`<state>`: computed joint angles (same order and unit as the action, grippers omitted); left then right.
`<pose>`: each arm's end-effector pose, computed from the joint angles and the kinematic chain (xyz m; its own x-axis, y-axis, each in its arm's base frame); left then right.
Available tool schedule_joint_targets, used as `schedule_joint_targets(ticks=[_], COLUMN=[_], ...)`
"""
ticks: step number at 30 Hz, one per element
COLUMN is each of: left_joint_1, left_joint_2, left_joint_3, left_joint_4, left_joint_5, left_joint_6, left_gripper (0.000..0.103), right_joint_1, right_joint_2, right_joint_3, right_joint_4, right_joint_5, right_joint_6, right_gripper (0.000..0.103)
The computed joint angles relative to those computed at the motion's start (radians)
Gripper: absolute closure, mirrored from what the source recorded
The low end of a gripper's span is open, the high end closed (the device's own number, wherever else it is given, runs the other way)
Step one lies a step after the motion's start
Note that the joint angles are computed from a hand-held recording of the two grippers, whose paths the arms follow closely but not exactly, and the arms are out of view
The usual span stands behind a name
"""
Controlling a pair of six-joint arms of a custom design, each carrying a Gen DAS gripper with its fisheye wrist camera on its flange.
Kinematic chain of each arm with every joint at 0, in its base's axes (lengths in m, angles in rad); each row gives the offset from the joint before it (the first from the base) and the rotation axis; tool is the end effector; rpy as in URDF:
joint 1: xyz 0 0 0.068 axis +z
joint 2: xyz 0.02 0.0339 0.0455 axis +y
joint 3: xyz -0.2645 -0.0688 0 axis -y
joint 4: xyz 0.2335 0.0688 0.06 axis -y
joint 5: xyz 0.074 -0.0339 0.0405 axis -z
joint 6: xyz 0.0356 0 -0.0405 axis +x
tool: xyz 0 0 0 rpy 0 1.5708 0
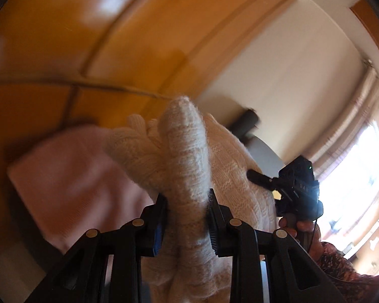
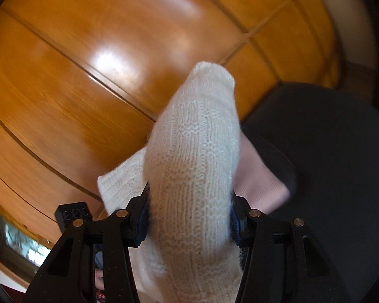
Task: Fold clothes
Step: 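Carry the sweater stack with both grippers onto the pink garment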
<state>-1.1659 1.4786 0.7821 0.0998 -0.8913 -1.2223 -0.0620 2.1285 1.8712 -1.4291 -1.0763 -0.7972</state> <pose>0.1409 -0.2584 0.2190 -0.3802 -0.6122 -0.6933 -0.0974 0.7719 -0.6282 0.3918 0.0071 0.2462 -0.7862 -0.2914 -0.5449 -0.6179 0.3706 0.6934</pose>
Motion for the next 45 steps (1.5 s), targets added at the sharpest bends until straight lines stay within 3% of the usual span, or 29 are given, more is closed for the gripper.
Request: schedule_joint_targets(ticks=[4,6,9,11,14,16,18,20,22,24,26,28,30,31,32,33,35,38,41,42,44,45], left_joint_1=[0.096,0.156,0.243,0.272,0.270,0.299,0.300,0.289,0.177,0.069,0.045,0.095,0.159,0.179,0.206,0.207,0.146,0.059,-0.021,-0.013,-0.068,-0.131], left_joint_2=[-0.081,-0.068,0.000,0.084,0.206,0.271,0.247,0.185,0.065,0.012,0.013,0.070,0.176,0.252,0.304,0.324,0.344,0.401,0.382,0.384,0.458,0.455], left_joint_3=[-0.129,-0.188,-0.273,-0.345,-0.447,-0.484,-0.493,-0.504,-0.424,-0.295,-0.224,-0.102,0.059,0.142,0.191,0.189,0.219,0.346,0.375,0.394,0.523,0.559], left_joint_4=[0.019,0.054,0.138,0.288,0.608,0.755,0.746,0.682,0.347,-0.061,-0.088,-0.119,-0.245,-0.392,-0.460,-0.454,-0.559,-0.830,-0.964,-0.964,-1.107,-1.237], left_joint_5=[-0.021,0.008,0.103,0.157,0.139,0.160,0.158,0.139,-0.041,-0.203,-0.251,-0.188,-0.097,-0.033,0.032,0.042,-0.037,-0.061,-0.045,-0.040,-0.029,-0.024], left_joint_6=[-0.018,-0.064,-0.157,-0.205,-0.198,-0.182,-0.196,-0.223,-0.324,-0.511,-0.423,-0.239,-0.116,-0.171,-0.202,-0.230,-0.373,-0.611,-0.780,-0.775,-0.885,-0.991], left_gripper=[0.075,0.075,0.075,0.072,0.063,0.062,0.063,0.065,0.067,0.068,0.068,0.068,0.068,0.068,0.068,0.068,0.068,0.068,0.068,0.068,0.068,0.068], right_joint_1=[0.195,0.256,0.299,0.305,0.312,0.306,0.294,0.276,0.238,0.203,0.202,0.226,0.318,0.363,0.386,0.389,0.374,0.282,0.197,0.164,0.099,0.068], right_joint_2=[0.106,0.195,0.273,0.311,0.370,0.380,0.358,0.280,0.134,0.026,-0.026,-0.055,-0.050,-0.036,-0.036,-0.070,-0.164,-0.324,-0.424,-0.462,-0.587,-0.652], right_joint_3=[0.097,0.184,0.204,0.201,0.212,0.220,0.187,0.077,-0.139,-0.283,-0.338,-0.363,-0.369,-0.355,-0.358,-0.412,-0.540,-0.774,-0.864,-0.889,-0.964,-0.995], right_joint_4=[0.281,0.351,0.462,0.520,0.585,0.596,0.600,0.692,0.881,1.006,1.013,0.983,0.996,1.008,1.036,1.080,1.155,1.255,1.195,1.159,1.070,1.019], right_joint_5=[0.020,0.045,0.116,0.152,0.200,0.209,0.205,0.211,0.215,0.177,0.150,0.159,0.322,0.418,0.485,0.512,0.533,0.472,0.426,0.415,0.406,0.403], right_joint_6=[0.300,0.389,0.465,0.495,0.530,0.531,0.522,0.540,0.578,0.573,0.503,0.422,0.433,0.451,0.462,0.460,0.461,0.475,0.453,0.429,0.358,0.322], right_gripper=[0.050,0.050,0.050,0.045,0.025,0.020,0.018,0.018,0.018,0.019,0.026,0.034,0.035,0.035,0.035,0.035,0.034,0.017,0.016,0.016,0.016,0.014])
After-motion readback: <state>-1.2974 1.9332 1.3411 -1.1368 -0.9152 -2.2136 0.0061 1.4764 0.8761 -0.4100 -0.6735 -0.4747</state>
